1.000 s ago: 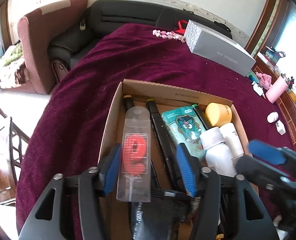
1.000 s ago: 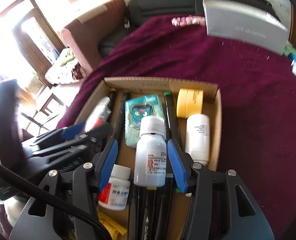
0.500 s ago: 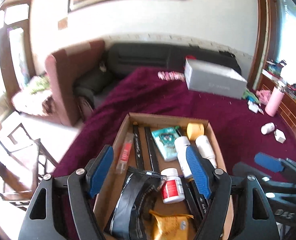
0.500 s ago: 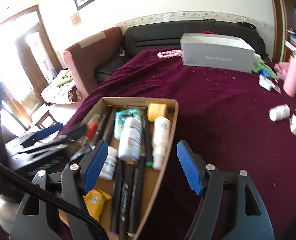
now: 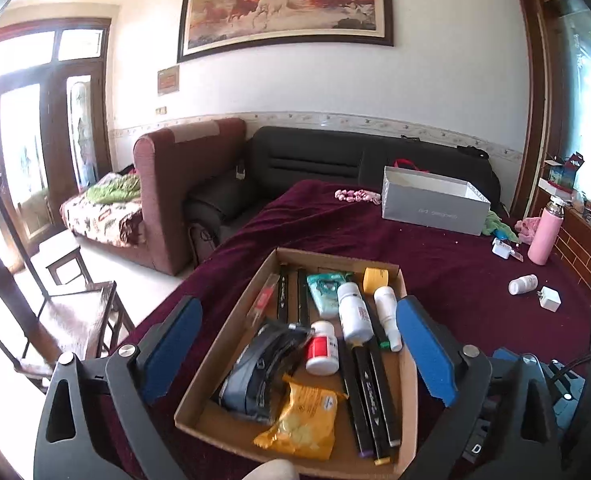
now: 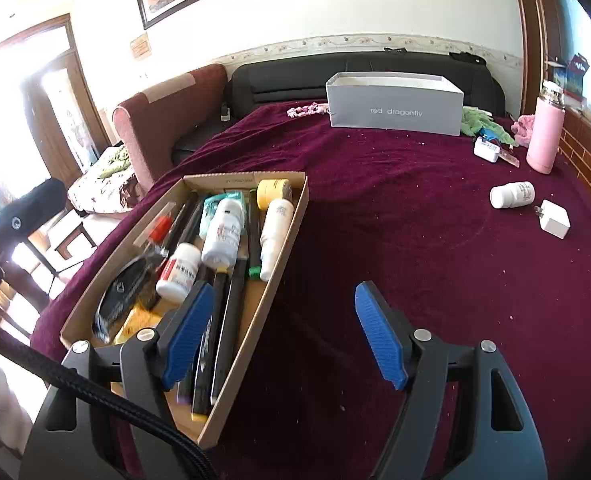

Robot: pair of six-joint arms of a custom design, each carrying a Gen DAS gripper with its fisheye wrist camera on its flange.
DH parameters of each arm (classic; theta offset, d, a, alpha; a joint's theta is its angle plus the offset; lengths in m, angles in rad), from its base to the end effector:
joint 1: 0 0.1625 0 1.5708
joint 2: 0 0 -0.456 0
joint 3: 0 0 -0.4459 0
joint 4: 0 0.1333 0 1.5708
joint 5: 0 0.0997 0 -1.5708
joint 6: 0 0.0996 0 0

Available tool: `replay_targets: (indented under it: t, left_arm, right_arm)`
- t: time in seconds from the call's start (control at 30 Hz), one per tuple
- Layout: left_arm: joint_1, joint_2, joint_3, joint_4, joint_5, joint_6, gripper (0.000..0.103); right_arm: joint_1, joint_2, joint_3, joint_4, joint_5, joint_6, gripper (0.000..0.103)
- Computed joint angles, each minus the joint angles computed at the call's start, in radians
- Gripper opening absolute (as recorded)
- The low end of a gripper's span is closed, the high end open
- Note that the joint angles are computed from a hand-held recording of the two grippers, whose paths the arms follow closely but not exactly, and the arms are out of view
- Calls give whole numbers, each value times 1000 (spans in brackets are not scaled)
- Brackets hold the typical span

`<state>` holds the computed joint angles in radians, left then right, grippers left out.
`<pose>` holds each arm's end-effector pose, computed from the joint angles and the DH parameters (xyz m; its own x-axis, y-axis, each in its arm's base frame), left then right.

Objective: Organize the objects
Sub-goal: 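Open both tools and withdraw them from the tray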

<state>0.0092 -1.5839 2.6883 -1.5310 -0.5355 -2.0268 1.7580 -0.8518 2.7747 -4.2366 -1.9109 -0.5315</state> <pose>-0.1875 -0.2207 0.1084 -0.7142 -0.2313 -0.6607 0.5165 0.4629 -0.7204 0.1511 -0.2599 0.0854 -0.7652 -0.3269 0.5546 -0.6089 0.6473 -0.4586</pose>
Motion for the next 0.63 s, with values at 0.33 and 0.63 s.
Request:
replay_targets:
  t: [0.33,0.63]
  left_arm:
    - [-46,31,2,84,-157,-154,102]
    - [-73,120,-20,171,-232,-261,102]
  right_arm:
    - [23,116,24,-158,-12,-70,74]
    - [50,162,16,-189,-39,-91,74]
